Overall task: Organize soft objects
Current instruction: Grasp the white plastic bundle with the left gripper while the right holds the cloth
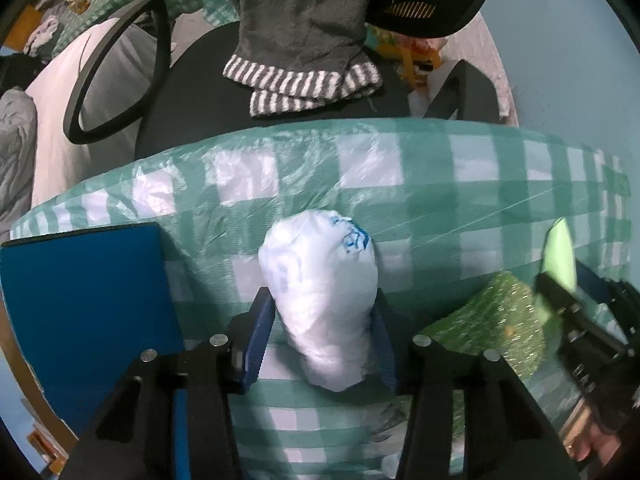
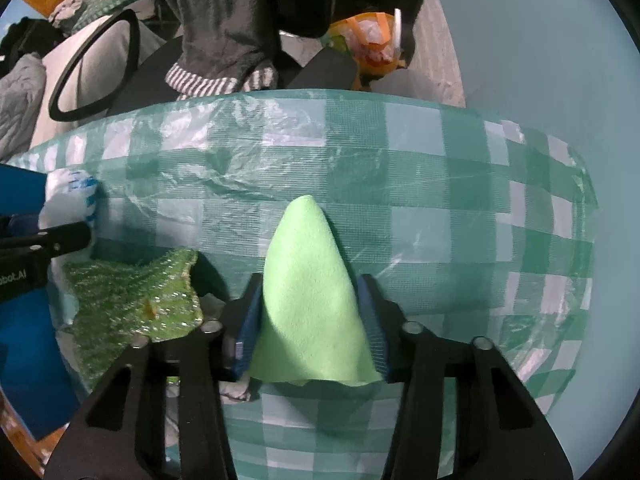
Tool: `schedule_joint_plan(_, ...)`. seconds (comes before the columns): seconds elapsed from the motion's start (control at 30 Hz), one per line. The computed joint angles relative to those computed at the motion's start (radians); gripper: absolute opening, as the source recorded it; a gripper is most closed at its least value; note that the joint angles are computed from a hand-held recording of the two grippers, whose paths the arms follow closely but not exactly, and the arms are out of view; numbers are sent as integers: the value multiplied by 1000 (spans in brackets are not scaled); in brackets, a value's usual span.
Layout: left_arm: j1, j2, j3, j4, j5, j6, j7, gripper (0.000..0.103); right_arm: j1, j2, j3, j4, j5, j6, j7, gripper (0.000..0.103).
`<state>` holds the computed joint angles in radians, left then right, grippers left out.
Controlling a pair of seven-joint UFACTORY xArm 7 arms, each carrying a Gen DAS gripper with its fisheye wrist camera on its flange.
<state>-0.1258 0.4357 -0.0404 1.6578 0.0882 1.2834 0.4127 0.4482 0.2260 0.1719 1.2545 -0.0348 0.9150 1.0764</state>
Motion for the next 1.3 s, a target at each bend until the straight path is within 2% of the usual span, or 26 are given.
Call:
schedule_joint_plan(0.03,5,-1,0,-2,-5,-3,4,44,2,-1,-2,0,-6,7,6,34)
schedule_joint_plan(0.1,11,-3,1,-3,-11,-5,11,43,-1,-17,-3,-20,-1,-7,16,18)
schedule_joint_plan(0.23,21,-24,4,-25,-12,-31,26,42,-13,-50,-1,-66,18,-48,23,12)
schedule_joint_plan(0.7,57,-160,-2,-125,-56,-107,145,42,-16,-153,20,-132,-16,-84,48,10)
schedule_joint_plan(1.3,105,-321,17,-208,-158,-85,297,42,20,-192,52,-34,-82,-35,53,10)
